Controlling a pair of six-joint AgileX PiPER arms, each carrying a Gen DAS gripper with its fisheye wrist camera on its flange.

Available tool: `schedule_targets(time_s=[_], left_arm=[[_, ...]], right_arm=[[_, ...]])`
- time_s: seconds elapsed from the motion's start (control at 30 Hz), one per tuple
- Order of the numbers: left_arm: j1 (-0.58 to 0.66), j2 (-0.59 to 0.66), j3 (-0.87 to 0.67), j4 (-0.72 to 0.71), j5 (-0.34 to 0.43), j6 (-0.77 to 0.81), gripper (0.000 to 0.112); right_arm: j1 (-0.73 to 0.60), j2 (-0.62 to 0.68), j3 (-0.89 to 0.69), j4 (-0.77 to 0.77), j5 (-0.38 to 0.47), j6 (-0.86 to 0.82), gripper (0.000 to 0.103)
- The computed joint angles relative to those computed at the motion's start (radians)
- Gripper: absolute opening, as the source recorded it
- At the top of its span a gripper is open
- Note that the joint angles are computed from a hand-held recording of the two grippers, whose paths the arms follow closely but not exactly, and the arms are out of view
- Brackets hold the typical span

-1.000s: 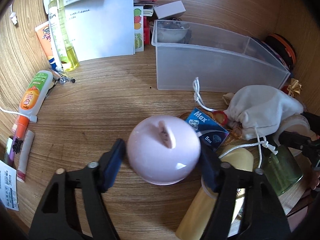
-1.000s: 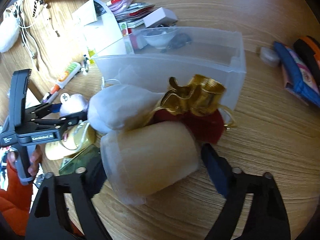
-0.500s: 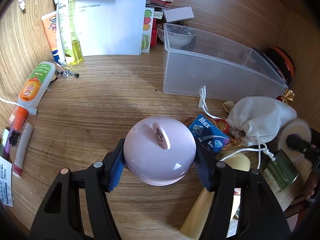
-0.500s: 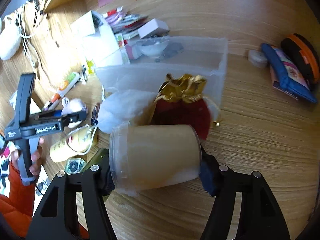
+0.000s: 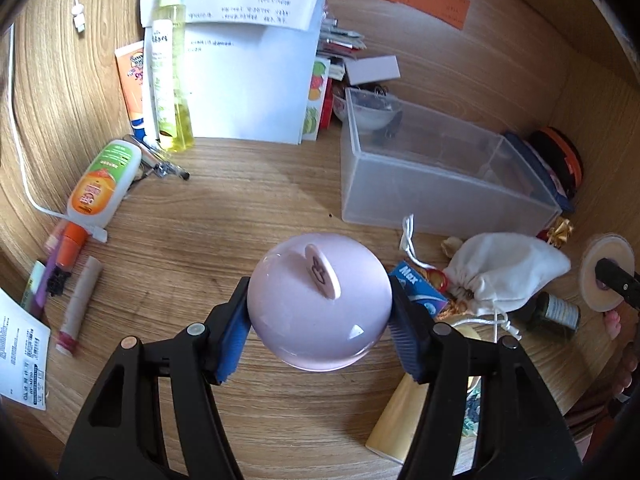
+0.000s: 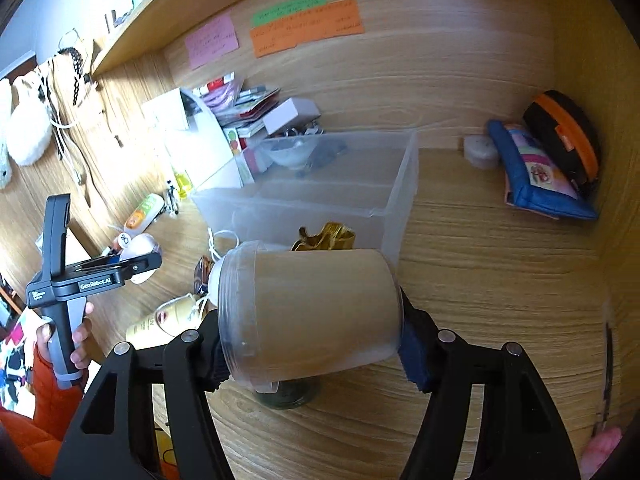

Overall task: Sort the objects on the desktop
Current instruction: 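Carry the pink candle and the cylindrical cup over the clear plastic bin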

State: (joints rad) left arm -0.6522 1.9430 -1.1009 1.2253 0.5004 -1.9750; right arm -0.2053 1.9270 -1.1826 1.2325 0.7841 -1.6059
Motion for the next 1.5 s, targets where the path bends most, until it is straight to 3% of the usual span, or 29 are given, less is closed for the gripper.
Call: schedule_targets(time_s=[0.37,0.77,1.1,1.5], left_arm=[[0.002,-0.039,-0.065,-0.054,0.034,0.168,0.063],[0.069,0.011,-0.335,-0.393,-0.016,0.718,0.063],[0.100,0.157,-0.620,-0.574,0.096,1.000,0.063],[0.177,0.457,-1.136,-0.880,0.313,1.364,0.063]], right_arm=[[-0.036,-0.015,-0.063,0.013,0.066,0.025,0.063],[-0.006,0.054,-0.277,-0.036,0.117,0.157,0.063],[0.048,0.173,-0.533,-0.140,0.149,0.337,0.063],[0.146,0.369,-0.864,-0.332,0.187,0.571,0.063]])
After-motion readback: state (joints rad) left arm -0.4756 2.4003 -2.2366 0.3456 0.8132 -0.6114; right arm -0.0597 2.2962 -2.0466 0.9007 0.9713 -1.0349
